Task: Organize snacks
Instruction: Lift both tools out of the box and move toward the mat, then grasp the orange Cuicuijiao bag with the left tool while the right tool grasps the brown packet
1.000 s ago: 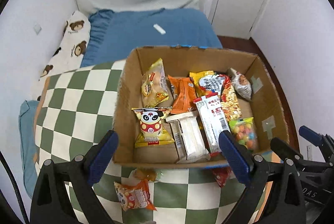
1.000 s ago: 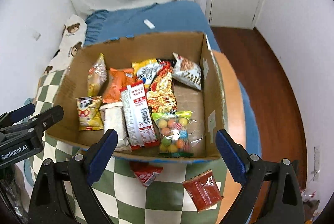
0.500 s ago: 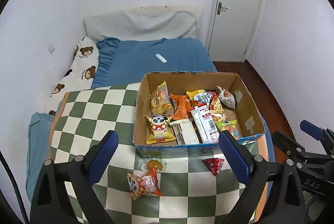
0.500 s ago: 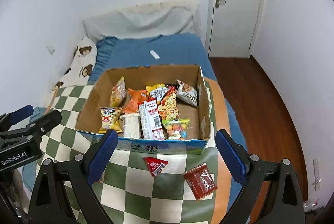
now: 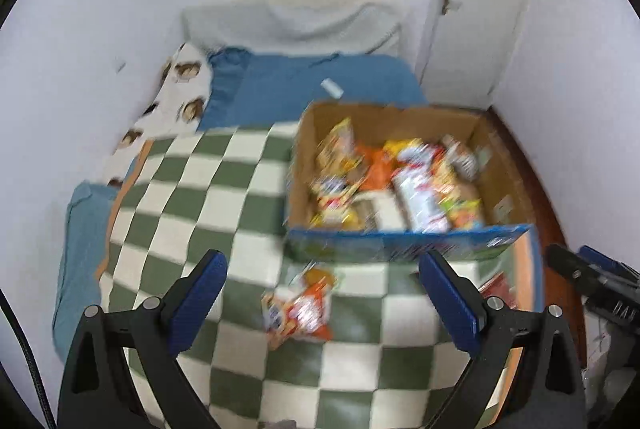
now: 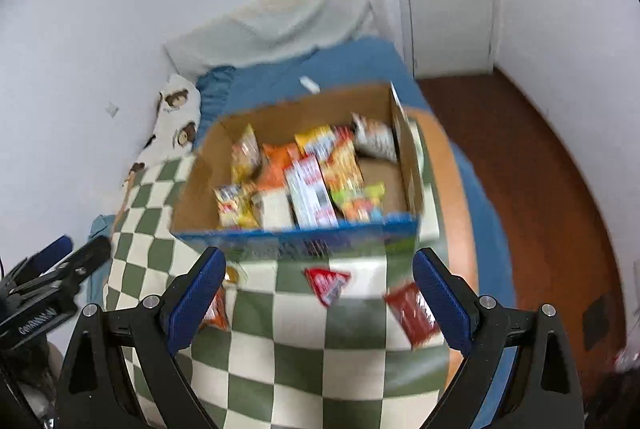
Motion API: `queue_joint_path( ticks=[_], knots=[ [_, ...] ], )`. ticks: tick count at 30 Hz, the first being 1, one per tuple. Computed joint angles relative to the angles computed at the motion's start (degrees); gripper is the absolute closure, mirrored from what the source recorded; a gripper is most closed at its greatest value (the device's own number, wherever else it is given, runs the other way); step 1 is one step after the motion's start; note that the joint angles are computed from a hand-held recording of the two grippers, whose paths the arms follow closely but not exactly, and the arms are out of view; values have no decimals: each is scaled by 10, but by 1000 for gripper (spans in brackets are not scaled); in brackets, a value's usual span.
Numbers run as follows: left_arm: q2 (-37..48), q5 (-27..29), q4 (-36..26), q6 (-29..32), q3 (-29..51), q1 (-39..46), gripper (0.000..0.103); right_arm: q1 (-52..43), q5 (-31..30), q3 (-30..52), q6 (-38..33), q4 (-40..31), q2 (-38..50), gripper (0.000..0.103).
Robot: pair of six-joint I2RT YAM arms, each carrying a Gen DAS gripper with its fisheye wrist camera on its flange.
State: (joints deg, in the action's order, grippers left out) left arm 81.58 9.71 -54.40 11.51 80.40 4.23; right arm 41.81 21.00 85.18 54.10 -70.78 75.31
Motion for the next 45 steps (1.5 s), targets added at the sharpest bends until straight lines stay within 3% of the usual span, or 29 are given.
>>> queue_joint_path(
  ticks=[8, 12, 17, 21, 23, 28, 31, 35, 36, 38, 39, 40, 43, 45],
  knots=[
    [32, -57, 49, 15, -122, 46, 4, -148, -94, -247, -58, 107, -47, 7],
    [49, -94, 88, 21, -173, 48, 4, -231, -171, -341, -116, 211, -16, 7],
    [85, -119, 116, 32, -196, 42, 4, -242, -189, -369, -152, 267, 69, 20],
    [118, -111, 115, 35, -177, 36, 4, -196, -184, -376, -133, 270, 73, 25],
    [136, -111, 117, 52, -164, 26, 4, -168, -192, -379, -115, 267, 73, 33],
    [159, -139, 135, 203, -161, -25, 4, -117, -230, -383, -83, 270, 76, 33],
    [161, -185, 176, 306, -191, -56, 4, -94, -244, -371, -71, 264, 95, 33],
    [189, -224, 245, 382, -216, -81, 4, -65, -224, -352, -65, 254, 126, 33],
    [200, -218, 248, 393, -212, -82, 6, -58, -220, -337, -61, 248, 137, 33],
    [212, -212, 265, 409, -215, -87, 26, -49, -215, -336, -54, 247, 143, 33],
    [223, -214, 262, 407, -210, -89, 42, -43, -213, -334, -49, 247, 146, 33],
    [235, -214, 248, 397, -200, -88, 50, -38, -210, -334, -45, 249, 148, 33],
    [261, -191, 191, 336, -158, -75, 51, -29, -206, -321, -47, 247, 162, 37],
    [295, -162, 107, 255, -100, -50, 53, -26, -219, -328, -40, 255, 156, 37]
  ],
)
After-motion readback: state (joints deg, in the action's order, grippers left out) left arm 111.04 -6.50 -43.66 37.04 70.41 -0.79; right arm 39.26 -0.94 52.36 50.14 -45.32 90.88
